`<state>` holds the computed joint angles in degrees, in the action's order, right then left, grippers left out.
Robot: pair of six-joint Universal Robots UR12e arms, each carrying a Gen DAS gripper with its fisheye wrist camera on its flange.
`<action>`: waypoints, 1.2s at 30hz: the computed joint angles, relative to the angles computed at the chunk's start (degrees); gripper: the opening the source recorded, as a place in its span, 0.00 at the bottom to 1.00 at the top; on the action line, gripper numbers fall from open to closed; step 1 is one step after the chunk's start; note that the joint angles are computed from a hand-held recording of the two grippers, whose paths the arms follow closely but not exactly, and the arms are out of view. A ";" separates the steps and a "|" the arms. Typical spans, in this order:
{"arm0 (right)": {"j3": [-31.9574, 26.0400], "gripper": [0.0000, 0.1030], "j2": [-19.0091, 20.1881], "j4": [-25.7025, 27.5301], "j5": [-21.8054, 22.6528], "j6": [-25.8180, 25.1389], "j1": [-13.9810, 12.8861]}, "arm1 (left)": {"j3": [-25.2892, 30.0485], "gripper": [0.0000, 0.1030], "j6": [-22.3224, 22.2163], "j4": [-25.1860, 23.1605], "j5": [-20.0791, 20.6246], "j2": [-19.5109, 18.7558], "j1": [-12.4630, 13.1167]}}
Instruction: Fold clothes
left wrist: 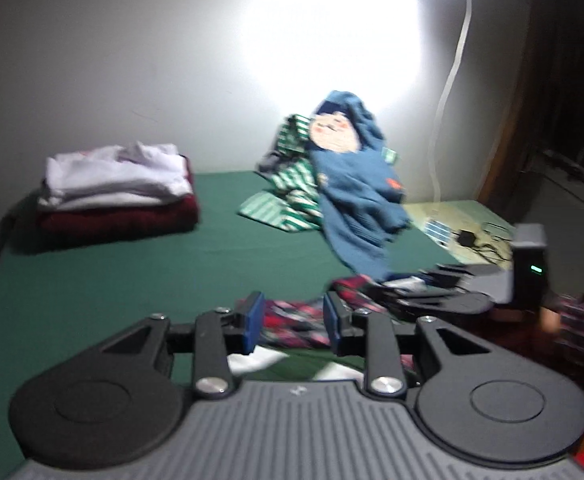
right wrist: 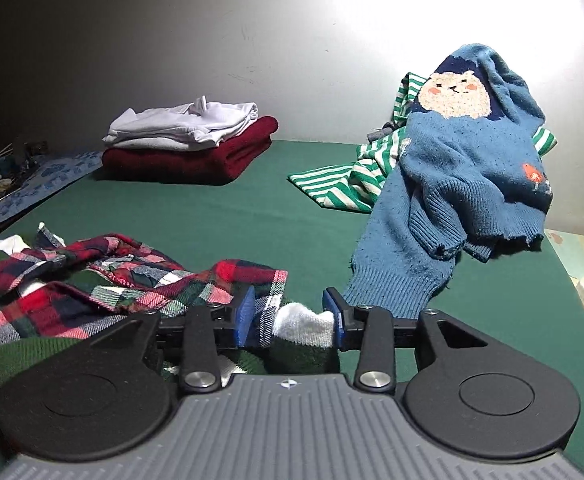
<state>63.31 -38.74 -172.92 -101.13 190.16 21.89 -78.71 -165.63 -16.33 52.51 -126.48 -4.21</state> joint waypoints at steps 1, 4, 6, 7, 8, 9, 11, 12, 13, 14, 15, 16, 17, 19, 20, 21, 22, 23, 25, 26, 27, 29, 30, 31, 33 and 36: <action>-0.15 0.42 0.01 0.32 -0.18 0.05 0.01 | -0.78 0.32 1.67 -1.90 -0.99 0.44 -0.25; -0.01 0.42 -0.61 0.44 -1.98 -1.60 0.23 | -2.20 0.43 1.51 -0.85 2.50 0.13 -1.15; 0.93 0.42 -1.41 -1.68 -3.91 -1.34 0.42 | -1.71 0.49 -1.97 -0.53 0.28 -1.05 -0.58; 1.61 0.42 -1.94 -3.14 -4.39 -0.48 0.44 | -1.14 0.49 -3.39 -0.91 -0.59 -1.74 -0.37; 2.25 0.42 -2.45 -4.58 -4.89 0.37 0.45 | -0.51 0.51 -3.80 -1.43 -0.93 -2.38 -0.31; 3.04 0.42 -3.06 -6.08 -4.45 1.11 0.27 | -0.07 0.53 -3.58 -1.62 -0.96 -2.93 -0.31; 4.15 0.41 -4.39 -6.99 2.47 4.79 -0.47 | 0.65 0.54 -2.08 -2.06 0.23 -3.84 -0.67; 3.98 0.41 -4.73 -6.21 8.09 5.66 -1.03 | 0.78 0.54 -1.45 -1.83 0.54 -4.21 -0.79; 3.03 0.41 -4.61 -4.64 12.21 5.69 -1.26 | 0.67 0.54 -1.35 -1.10 0.44 -4.40 -0.83; 1.61 0.41 -4.02 -3.00 14.00 4.79 -1.08 | 0.57 0.54 -1.18 -0.88 0.50 -4.30 -0.87; 0.10 0.40 -3.38 -1.29 15.63 3.81 -0.87 | 0.55 0.54 -0.72 -1.22 0.68 -4.05 -0.89; -1.48 0.38 -2.70 0.48 17.26 2.81 -0.66 | 0.54 0.54 -0.26 -1.57 0.86 -3.81 -0.91; -3.05 0.35 -1.81 1.97 18.95 2.17 -0.51 | 0.54 0.52 0.19 -1.92 1.04 -3.56 -0.93; -6.53 0.31 0.11 5.87 21.28 0.95 -0.11 | 0.01 0.44 1.51 -0.56 0.54 -2.69 -0.74; -8.45 0.31 1.11 8.37 22.06 -0.05 0.07 | -0.44 0.44 2.24 0.38 0.03 -2.11 -0.51; -10.45 0.31 2.12 10.91 22.52 -1.05 0.24 | -0.93 0.46 3.30 0.34 -0.58 -1.41 -0.26; -12.12 0.32 3.00 12.95 22.70 -1.74 0.44 | -1.44 0.48 4.59 -0.31 -1.35 -0.68 0.03; -13.60 0.32 3.86 14.25 22.41 -1.92 0.60 | -2.06 0.53 5.55 -0.90 -1.55 -0.09 0.19; -15.76 0.33 4.88 17.78 21.43 -2.13 0.89 | -3.51 0.58 6.81 -1.93 -0.92 0.78 0.25; -16.75 0.29 5.28 19.92 21.59 -2.81 0.93 | -4.22 0.58 7.42 -2.44 -0.59 1.22 0.29; -17.22 0.26 5.54 20.76 21.37 -3.72 1.01 | -4.91 0.58 8.03 -2.94 -0.25 1.64 0.32; -16.86 0.17 5.49 20.51 20.00 -5.32 1.21 | -6.21 0.57 8.98 -3.11 1.42 2.19 0.16; -16.83 0.15 5.61 20.34 19.25 -5.67 1.32 | -6.45 0.56 8.99 -2.37 3.30 1.92 -0.22; -16.89 0.13 5.88 20.32 17.83 -5.83 1.55 | -6.39 0.58 8.93 -1.98 4.86 1.54 -0.59; -15.59 0.10 6.34 16.40 16.08 -6.40 1.84 | -5.84 0.66 7.74 -1.04 5.09 0.53 -0.70; -14.71 0.10 6.43 14.11 19.60 -0.01 0.83 | -4.56 0.70 6.40 -2.10 3.37 -0.54 -0.42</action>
<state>48.60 -32.31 -158.81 -81.53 190.15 22.72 -83.27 -159.23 -18.44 55.88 -127.02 -4.63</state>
